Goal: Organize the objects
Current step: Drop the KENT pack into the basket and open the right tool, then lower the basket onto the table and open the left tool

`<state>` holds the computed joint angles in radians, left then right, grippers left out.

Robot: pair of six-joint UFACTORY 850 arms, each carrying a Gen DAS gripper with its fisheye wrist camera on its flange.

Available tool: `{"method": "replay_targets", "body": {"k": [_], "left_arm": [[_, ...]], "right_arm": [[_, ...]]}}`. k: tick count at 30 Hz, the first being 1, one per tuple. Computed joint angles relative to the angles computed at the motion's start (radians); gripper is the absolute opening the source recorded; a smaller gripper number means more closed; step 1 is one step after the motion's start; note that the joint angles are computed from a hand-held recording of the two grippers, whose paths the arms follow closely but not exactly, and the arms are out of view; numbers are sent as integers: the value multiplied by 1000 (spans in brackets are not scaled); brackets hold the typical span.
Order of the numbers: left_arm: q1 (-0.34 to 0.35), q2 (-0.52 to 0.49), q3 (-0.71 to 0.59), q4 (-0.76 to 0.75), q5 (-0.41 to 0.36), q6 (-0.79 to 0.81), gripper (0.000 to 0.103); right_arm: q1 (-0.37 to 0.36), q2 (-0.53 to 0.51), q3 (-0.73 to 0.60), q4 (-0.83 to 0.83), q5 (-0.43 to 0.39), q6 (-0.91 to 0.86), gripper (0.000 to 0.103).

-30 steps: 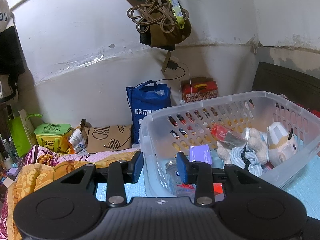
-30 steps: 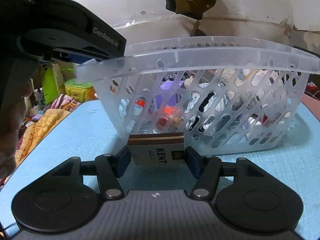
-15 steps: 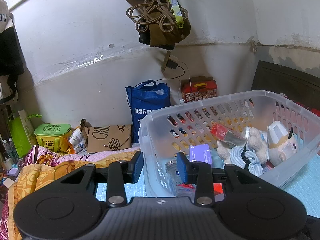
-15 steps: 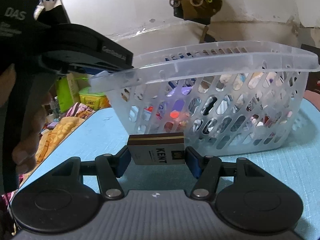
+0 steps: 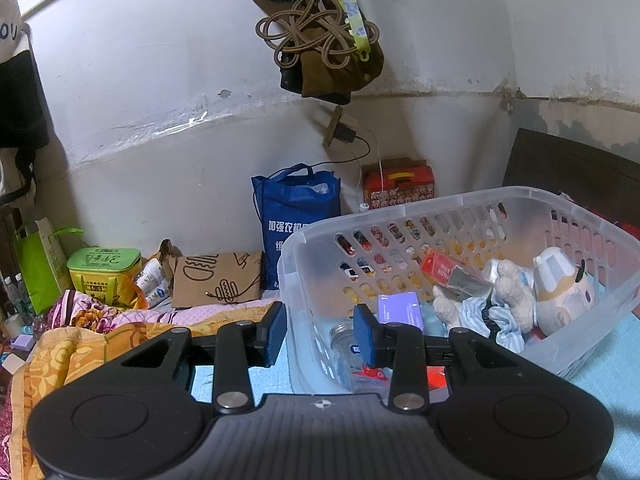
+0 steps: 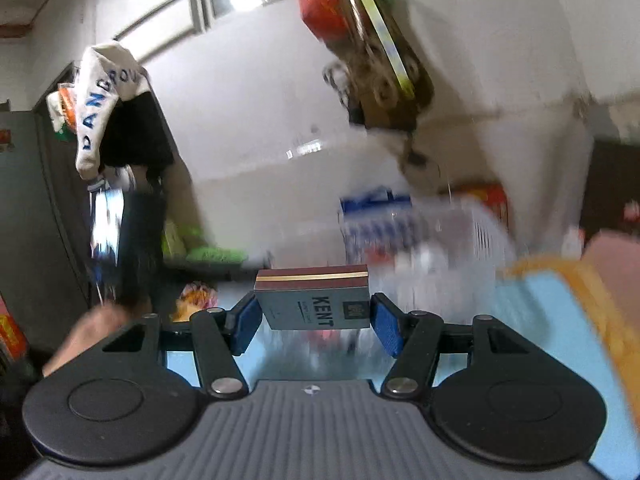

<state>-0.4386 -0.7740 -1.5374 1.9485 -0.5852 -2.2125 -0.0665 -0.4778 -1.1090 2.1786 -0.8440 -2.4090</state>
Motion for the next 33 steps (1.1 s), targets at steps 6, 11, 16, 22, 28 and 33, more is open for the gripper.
{"method": "replay_targets", "body": {"k": [6,11,16,22,28,33], "left_arm": [[-2,-5,-17,-48,4,53,40],[-5,-9,-26,-75,-3,78,40],[-7,-10,-32,-98,-4,106,40],[-10,-12,-31,-92,-14,96,40],[-9,-12,-32,-92,-15,96,40],[-8,-15,-39,-95,-14,97,40]], "right_arm": [[83,-66,-245,-166,199,217,65],[111,-176,-402,-350,253,381,103],[75,-158,-307,-195,211,248,103],[1,-150,-250,-149,77,264,103],[-50,-134,-145,-37,-1,94,103],[-60,-165,-118,148,60,-62,103]]}}
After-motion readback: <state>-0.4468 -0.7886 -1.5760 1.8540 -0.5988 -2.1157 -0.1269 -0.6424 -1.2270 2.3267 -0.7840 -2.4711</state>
